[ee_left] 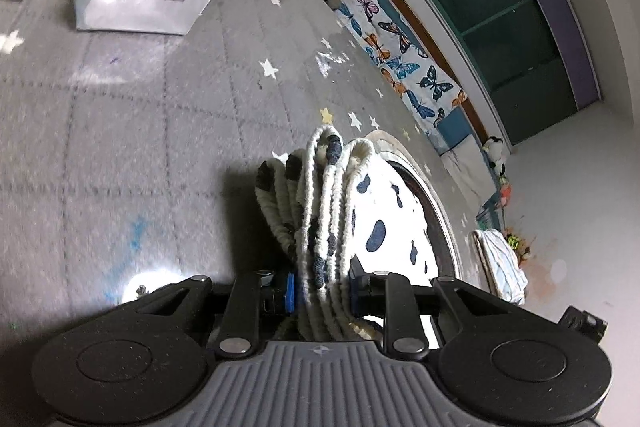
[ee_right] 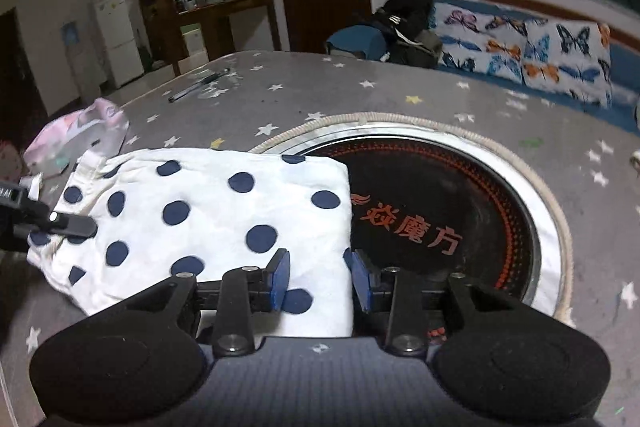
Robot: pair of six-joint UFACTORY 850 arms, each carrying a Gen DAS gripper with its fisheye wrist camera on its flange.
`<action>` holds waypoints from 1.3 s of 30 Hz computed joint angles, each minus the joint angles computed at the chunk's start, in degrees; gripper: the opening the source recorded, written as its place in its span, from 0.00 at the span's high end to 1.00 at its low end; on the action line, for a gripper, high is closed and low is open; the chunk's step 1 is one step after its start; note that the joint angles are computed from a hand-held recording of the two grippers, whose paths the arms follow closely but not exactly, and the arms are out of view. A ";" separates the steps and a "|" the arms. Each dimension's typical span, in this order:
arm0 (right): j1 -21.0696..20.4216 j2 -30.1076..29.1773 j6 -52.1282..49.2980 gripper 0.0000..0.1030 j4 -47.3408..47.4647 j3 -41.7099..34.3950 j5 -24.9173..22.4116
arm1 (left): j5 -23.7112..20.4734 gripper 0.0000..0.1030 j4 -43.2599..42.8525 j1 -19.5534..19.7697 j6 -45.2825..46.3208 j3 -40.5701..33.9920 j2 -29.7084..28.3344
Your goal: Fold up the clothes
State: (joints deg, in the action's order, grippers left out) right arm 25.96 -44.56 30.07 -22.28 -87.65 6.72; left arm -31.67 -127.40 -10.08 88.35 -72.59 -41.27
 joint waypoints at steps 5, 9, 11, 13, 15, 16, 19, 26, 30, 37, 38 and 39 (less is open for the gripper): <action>-0.50 -1.24 18.95 0.66 -15.44 -1.60 0.28 | -0.21 0.75 1.24 0.65 1.49 0.85 0.53; -0.61 -1.62 27.10 0.75 -21.49 -1.96 1.05 | 0.38 0.75 1.89 0.56 2.64 0.34 0.39; -0.43 -1.38 25.38 0.89 -18.99 -1.62 1.03 | 0.82 0.75 1.78 0.45 3.21 0.29 0.45; -0.19 -0.68 20.64 0.93 -13.51 -0.58 1.77 | 2.05 0.75 1.20 0.05 4.82 0.10 0.60; 0.03 0.54 13.36 0.94 -6.08 1.02 2.87 | 3.46 0.75 0.74 -0.44 6.40 -0.24 0.77; 0.10 1.34 9.90 0.95 -2.45 2.03 3.58 | 4.03 0.75 0.92 -0.65 6.61 -0.44 0.85; 0.05 3.86 3.33 0.95 4.10 5.25 5.75 | 5.09 0.75 1.90 -1.29 6.37 -1.01 1.13; -0.52 10.25 -12.01 0.95 20.10 13.63 10.15 | 5.84 0.76 9.93 -3.80 1.22 -5.41 -0.25; -1.45 14.11 -20.00 0.95 29.23 18.89 13.01 | 5.38 0.76 15.16 -5.93 -3.42 -9.24 -2.30; -4.20 20.57 -32.48 0.95 44.39 26.90 16.61 | 5.09 0.76 28.64 -10.36 -15.36 -20.71 -8.15; -4.77 21.38 -33.74 0.95 46.03 27.92 17.17 | 5.08 0.76 30.85 -11.09 -17.31 -22.76 -9.23; -5.26 22.00 -35.00 0.95 47.60 28.70 17.49 | 5.12 0.76 33.21 -11.86 -19.39 -24.91 -10.38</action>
State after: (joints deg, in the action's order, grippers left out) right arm 20.71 -22.55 -4.92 25.32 -58.95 24.20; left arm -26.55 -94.19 -21.94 68.96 -97.50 -51.65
